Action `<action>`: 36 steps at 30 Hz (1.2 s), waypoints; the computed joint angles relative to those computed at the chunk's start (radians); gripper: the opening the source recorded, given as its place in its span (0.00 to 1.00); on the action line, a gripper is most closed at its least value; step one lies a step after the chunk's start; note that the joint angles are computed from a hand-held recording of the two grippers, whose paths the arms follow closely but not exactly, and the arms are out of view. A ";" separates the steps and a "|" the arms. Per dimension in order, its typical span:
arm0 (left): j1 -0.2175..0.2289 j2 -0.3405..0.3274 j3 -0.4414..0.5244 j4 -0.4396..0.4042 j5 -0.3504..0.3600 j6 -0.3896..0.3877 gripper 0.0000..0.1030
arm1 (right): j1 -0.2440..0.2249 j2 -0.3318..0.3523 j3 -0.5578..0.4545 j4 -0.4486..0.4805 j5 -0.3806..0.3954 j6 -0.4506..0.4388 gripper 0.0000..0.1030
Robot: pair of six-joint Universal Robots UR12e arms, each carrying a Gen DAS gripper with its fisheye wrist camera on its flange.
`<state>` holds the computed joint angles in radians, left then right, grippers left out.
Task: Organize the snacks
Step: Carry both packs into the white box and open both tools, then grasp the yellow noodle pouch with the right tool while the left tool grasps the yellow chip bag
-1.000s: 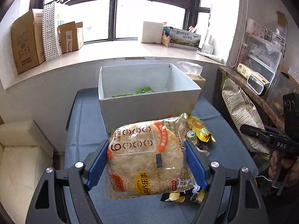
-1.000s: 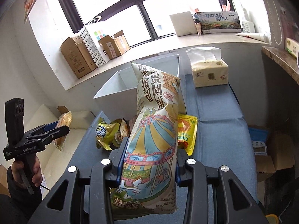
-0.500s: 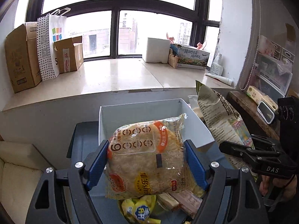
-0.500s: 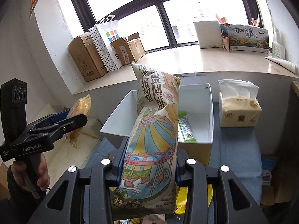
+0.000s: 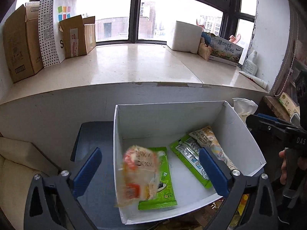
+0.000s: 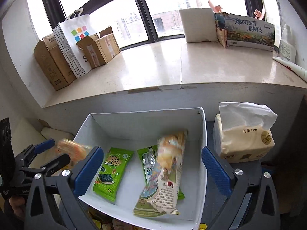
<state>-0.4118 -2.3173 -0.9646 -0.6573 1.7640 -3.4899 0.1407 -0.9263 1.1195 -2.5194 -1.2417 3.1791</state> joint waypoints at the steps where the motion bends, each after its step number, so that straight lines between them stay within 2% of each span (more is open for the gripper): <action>1: 0.001 0.002 -0.005 0.006 -0.008 0.002 1.00 | 0.003 -0.004 0.005 -0.011 -0.017 -0.008 1.00; 4: 0.000 0.003 -0.007 0.001 -0.017 0.003 1.00 | 0.003 -0.018 0.031 -0.048 -0.015 -0.024 1.00; 7: -0.005 0.005 -0.004 -0.002 -0.011 0.007 1.00 | 0.005 -0.027 0.037 -0.030 -0.017 -0.024 1.00; 11: -0.012 0.016 -0.012 0.002 -0.005 0.028 1.00 | 0.012 -0.045 0.064 -0.052 -0.049 -0.059 1.00; 14: -0.023 0.033 -0.028 -0.001 0.024 0.048 1.00 | 0.008 -0.070 0.101 -0.070 -0.029 -0.057 1.00; 18: -0.039 0.090 -0.117 0.060 0.029 0.067 1.00 | -0.011 -0.134 0.215 -0.169 0.056 -0.022 1.00; 24: -0.079 0.195 -0.309 0.176 0.024 0.071 1.00 | -0.053 -0.256 0.452 -0.318 0.183 0.006 1.00; 28: -0.100 0.247 -0.426 0.237 -0.001 0.008 1.00 | -0.069 -0.318 0.593 -0.393 0.155 0.035 1.00; 29: -0.105 0.256 -0.450 0.247 -0.003 -0.010 1.00 | -0.074 -0.329 0.624 -0.413 0.146 0.061 1.00; 32: -0.115 0.277 -0.512 0.290 -0.040 -0.050 1.00 | -0.096 -0.345 0.701 -0.489 0.185 0.154 1.00; 34: -0.123 0.283 -0.527 0.277 -0.031 -0.063 1.00 | -0.097 -0.349 0.712 -0.451 0.176 0.142 1.00; 36: -0.127 0.284 -0.531 0.256 -0.022 -0.058 1.00 | -0.089 -0.348 0.710 -0.411 0.118 0.098 1.00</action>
